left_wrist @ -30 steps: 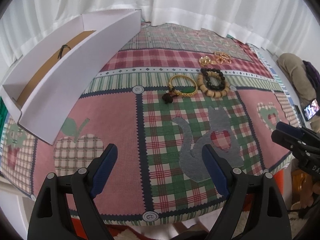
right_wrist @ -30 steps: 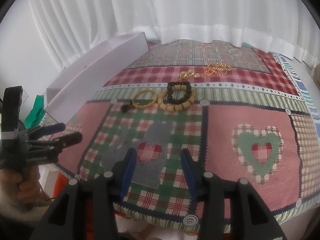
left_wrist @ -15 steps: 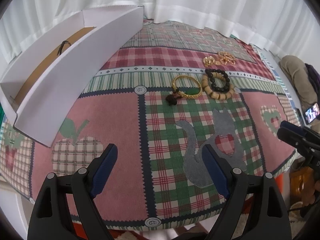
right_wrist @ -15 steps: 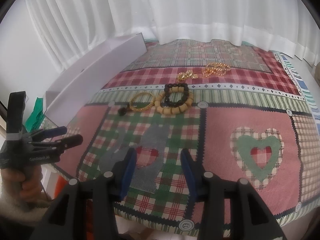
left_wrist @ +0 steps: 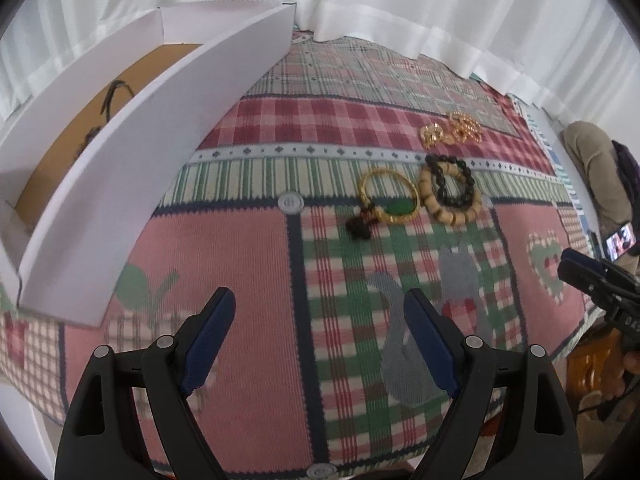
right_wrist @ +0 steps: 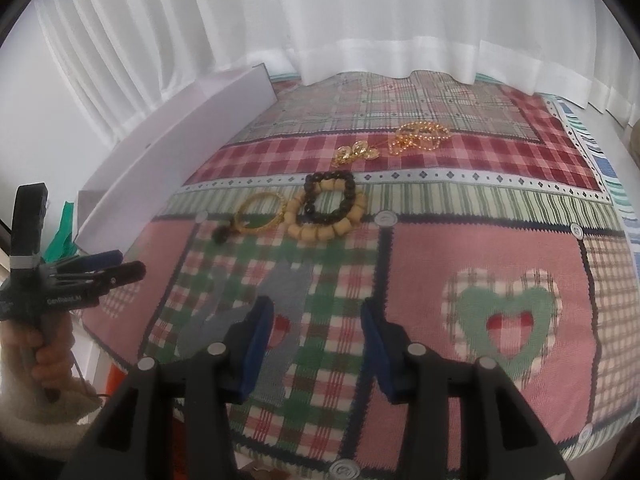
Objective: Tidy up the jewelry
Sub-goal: 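Withdraw both tools from the box back over the mat, then grasp the gold bangle with the left tool while the right tool grasps the black bead bracelet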
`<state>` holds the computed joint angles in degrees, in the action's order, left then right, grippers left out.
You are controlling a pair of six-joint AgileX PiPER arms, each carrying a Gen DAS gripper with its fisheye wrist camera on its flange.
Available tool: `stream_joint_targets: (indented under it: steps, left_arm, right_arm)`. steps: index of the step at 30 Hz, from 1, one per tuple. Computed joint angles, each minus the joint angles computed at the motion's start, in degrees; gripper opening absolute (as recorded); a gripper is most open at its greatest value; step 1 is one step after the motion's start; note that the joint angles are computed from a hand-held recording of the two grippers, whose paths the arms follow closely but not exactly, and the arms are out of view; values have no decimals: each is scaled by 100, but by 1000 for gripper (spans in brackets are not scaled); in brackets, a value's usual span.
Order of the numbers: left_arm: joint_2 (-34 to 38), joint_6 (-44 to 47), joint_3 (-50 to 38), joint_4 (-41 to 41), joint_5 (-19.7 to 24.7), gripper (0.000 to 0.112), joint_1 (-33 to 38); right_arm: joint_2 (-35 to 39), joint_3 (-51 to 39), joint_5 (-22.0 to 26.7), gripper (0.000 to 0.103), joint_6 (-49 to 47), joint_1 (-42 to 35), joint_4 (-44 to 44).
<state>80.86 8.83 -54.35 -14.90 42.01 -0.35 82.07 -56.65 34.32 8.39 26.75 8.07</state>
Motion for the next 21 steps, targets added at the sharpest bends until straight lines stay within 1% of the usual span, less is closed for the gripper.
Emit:
stream_joint_targets:
  steps: [3, 7, 11, 13, 15, 18, 21]
  left_arm:
    - [358, 89, -517, -70, 196, 87, 72]
    - [1025, 83, -1324, -68, 439, 86, 15]
    - [1933, -118, -2305, -43, 804, 85, -108]
    - [2319, -266, -2708, 108, 948, 84, -241]
    - [2722, -494, -3117, 434, 1114, 83, -428]
    - [3110, -684, -3466, 669, 1291, 80, -566]
    - [3392, -925, -3679, 880, 1394, 77, -664]
  right_arm:
    - [357, -465, 244, 46, -605, -326, 455]
    - [911, -1312, 699, 46, -1045, -754, 866]
    - [1462, -2016, 1025, 46, -1192, -1002, 1039]
    - [1734, -2295, 1183, 46, -1294, -1114, 1217]
    - [2067, -2622, 1415, 46, -1383, -1226, 1474]
    - [2525, -3127, 1789, 46, -1431, -1325, 1727]
    - [2992, -3737, 2100, 46, -1272, -1318, 1609]
